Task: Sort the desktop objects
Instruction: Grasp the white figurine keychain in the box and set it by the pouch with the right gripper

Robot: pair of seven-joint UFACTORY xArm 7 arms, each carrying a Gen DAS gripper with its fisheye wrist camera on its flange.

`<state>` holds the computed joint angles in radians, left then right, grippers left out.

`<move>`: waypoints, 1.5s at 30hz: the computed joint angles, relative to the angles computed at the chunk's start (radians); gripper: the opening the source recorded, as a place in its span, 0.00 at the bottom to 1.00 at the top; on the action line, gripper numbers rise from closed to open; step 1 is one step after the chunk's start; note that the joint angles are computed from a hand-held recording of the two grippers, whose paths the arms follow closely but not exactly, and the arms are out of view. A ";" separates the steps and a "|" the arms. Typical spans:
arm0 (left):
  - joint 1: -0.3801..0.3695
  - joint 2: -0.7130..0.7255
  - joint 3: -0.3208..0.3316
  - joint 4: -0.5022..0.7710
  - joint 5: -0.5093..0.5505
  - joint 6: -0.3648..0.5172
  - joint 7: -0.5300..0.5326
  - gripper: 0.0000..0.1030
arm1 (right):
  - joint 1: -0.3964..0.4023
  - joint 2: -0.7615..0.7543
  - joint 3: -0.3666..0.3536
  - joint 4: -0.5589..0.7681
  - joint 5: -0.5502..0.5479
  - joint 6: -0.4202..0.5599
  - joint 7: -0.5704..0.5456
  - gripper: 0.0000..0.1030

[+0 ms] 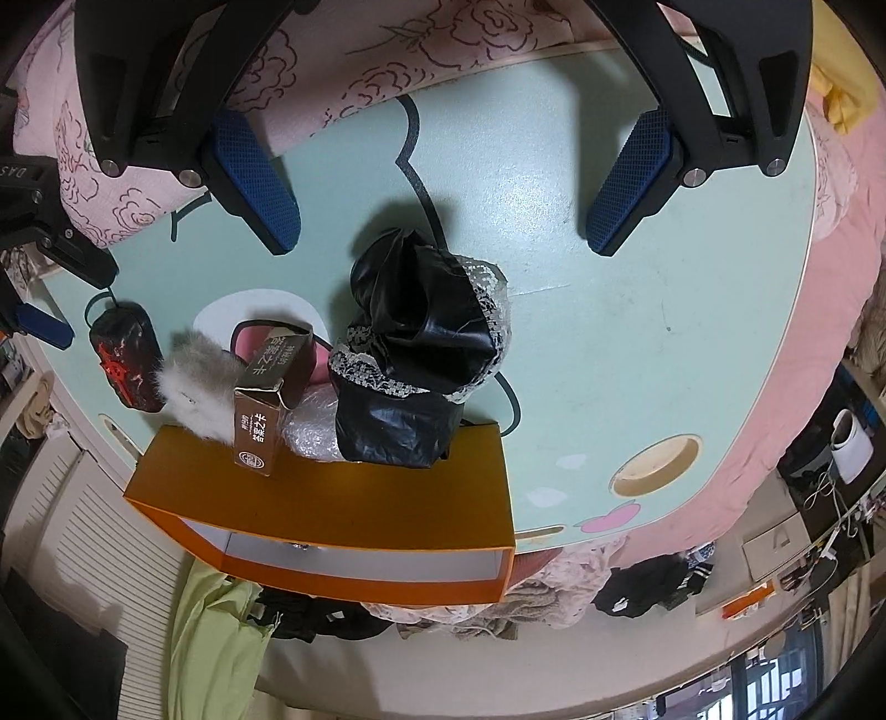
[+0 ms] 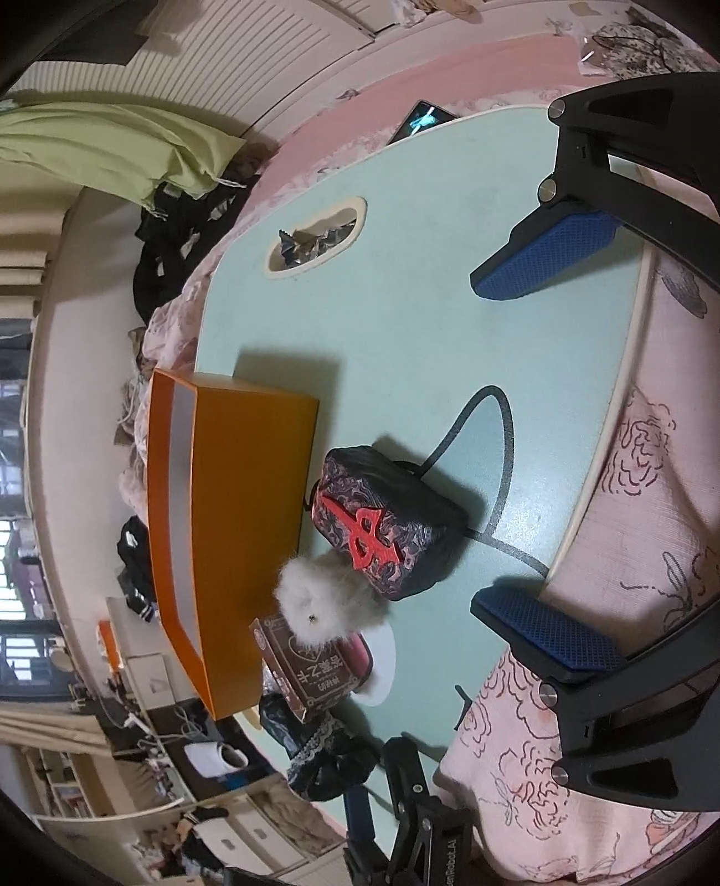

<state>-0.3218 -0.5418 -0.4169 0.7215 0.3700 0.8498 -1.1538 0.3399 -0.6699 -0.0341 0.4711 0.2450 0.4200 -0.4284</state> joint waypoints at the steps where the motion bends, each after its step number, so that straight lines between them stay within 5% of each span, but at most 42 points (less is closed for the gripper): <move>1: 0.000 0.000 0.000 0.000 0.000 0.000 0.000 1.00 | 0.001 -0.001 -0.002 0.001 0.001 0.003 -0.001 1.00; 6: -0.001 -0.005 0.002 -0.002 -0.002 -0.001 0.000 1.00 | 0.065 -0.051 -0.079 0.014 0.073 0.012 -0.060 0.96; 10: -0.001 -0.007 0.002 -0.005 -0.004 -0.001 0.001 1.00 | 0.117 -0.005 -0.151 0.185 0.166 0.075 -0.107 0.88; 15: 0.000 -0.008 0.001 -0.005 -0.005 0.000 0.002 1.00 | 0.151 0.277 -0.158 0.553 0.256 0.299 -0.107 0.48; 22: 0.000 -0.008 0.000 -0.004 -0.005 0.000 0.001 1.00 | 0.108 0.663 0.020 0.912 0.014 0.490 0.054 0.47; 28: 0.000 -0.008 -0.001 -0.004 -0.004 0.000 -0.001 1.00 | 0.082 0.793 0.111 1.014 -0.174 0.564 0.177 0.46; 30: 0.001 -0.005 0.000 -0.001 -0.003 -0.001 0.001 1.00 | 0.068 0.833 0.135 1.041 -0.214 0.601 0.195 0.37; 36: 0.004 0.002 0.001 0.004 0.000 -0.005 0.000 1.00 | -0.009 0.785 0.184 0.976 -0.114 0.530 0.131 0.35; 41: 0.004 0.001 0.003 0.003 0.001 -0.007 0.000 1.00 | -0.061 0.633 0.171 0.866 0.154 0.447 -0.039 0.35; 45: 0.004 0.001 0.002 0.003 0.002 -0.007 0.000 1.00 | -0.065 0.488 0.115 0.791 0.367 0.482 -0.190 0.35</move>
<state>-0.3180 -0.5405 -0.4150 0.7242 0.3721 0.8431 -1.1542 0.2752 -0.1823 0.0807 1.2621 0.6120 0.9016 -0.6189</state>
